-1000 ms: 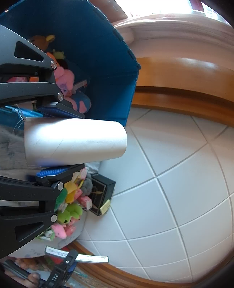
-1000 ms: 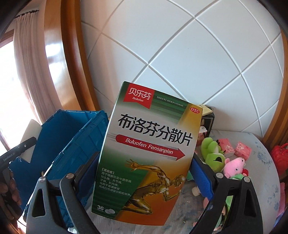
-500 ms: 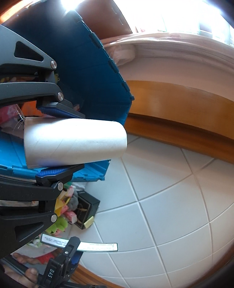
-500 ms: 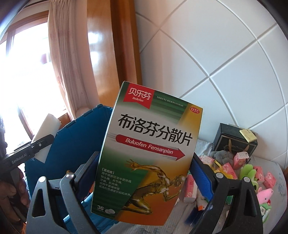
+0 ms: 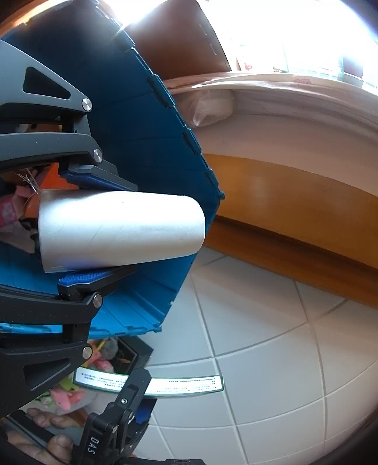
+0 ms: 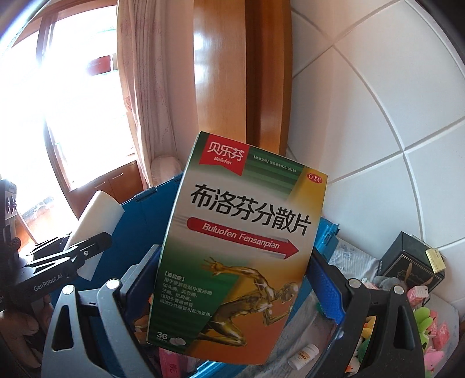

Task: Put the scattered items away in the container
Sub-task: 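Lift and carry the paper roll and medicine box over the blue crate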

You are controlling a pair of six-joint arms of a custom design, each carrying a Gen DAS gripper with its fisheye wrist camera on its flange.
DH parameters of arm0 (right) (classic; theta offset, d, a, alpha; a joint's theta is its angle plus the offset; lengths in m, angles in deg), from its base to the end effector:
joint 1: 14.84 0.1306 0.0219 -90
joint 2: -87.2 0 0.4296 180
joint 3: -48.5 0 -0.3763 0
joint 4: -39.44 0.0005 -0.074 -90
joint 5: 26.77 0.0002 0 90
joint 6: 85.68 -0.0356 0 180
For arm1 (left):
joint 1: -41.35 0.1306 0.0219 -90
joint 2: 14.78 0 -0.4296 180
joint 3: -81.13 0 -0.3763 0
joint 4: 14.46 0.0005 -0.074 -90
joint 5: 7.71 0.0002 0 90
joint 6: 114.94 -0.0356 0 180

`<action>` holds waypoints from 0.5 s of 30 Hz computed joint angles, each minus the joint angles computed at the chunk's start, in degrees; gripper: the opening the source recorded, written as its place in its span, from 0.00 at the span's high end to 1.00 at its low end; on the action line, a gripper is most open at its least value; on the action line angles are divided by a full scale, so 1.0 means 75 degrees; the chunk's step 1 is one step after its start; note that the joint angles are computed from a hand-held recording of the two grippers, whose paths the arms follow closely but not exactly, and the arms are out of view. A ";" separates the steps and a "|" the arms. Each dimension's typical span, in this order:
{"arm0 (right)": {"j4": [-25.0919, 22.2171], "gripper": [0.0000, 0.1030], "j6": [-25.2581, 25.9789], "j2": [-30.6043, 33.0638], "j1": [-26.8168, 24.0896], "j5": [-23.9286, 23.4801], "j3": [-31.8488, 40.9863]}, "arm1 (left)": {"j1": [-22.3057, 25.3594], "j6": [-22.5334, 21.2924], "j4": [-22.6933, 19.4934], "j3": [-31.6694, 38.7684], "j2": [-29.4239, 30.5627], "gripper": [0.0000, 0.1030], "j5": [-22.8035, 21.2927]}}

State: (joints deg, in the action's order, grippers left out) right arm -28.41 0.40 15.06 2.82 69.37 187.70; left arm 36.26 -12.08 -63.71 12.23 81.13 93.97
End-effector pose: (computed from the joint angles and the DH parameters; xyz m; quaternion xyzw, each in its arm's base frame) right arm 0.5376 0.1666 0.6700 -0.0827 0.8882 0.0371 0.4504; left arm 0.5166 -0.0538 0.5954 -0.0119 0.8798 -0.1616 0.4468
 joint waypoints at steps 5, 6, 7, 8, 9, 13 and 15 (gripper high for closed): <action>-0.0178 0.08 0.0105 0.0383 0.0100 0.0042 0.0466 | 0.0182 0.0191 0.0142 0.0150 0.0313 0.57 0.0097; -0.0212 0.08 0.0118 0.0443 0.0115 0.0060 0.0535 | 0.0199 0.0214 0.0193 0.0168 0.0359 0.57 0.0095; -0.0259 0.08 0.0109 0.0497 0.0123 0.0061 0.0608 | 0.0209 0.0215 0.0226 0.0195 0.0412 0.57 0.0072; -0.0301 0.08 0.0104 0.0544 0.0128 0.0059 0.0670 | 0.0235 0.0222 0.0231 0.0255 0.0489 0.57 0.0090; -0.0374 0.08 0.0104 0.0631 0.0146 0.0078 0.0805 | 0.0252 0.0241 0.0241 0.0299 0.0543 0.57 0.0113; -0.0486 0.08 0.0109 0.0803 0.0112 0.0081 0.1039 | 0.0261 0.0152 0.0274 0.0448 0.0665 0.57 0.0035; -0.0566 0.08 0.0097 0.0925 0.0090 0.0079 0.1223 | 0.0264 0.0129 0.0286 0.0502 0.0699 0.57 0.0035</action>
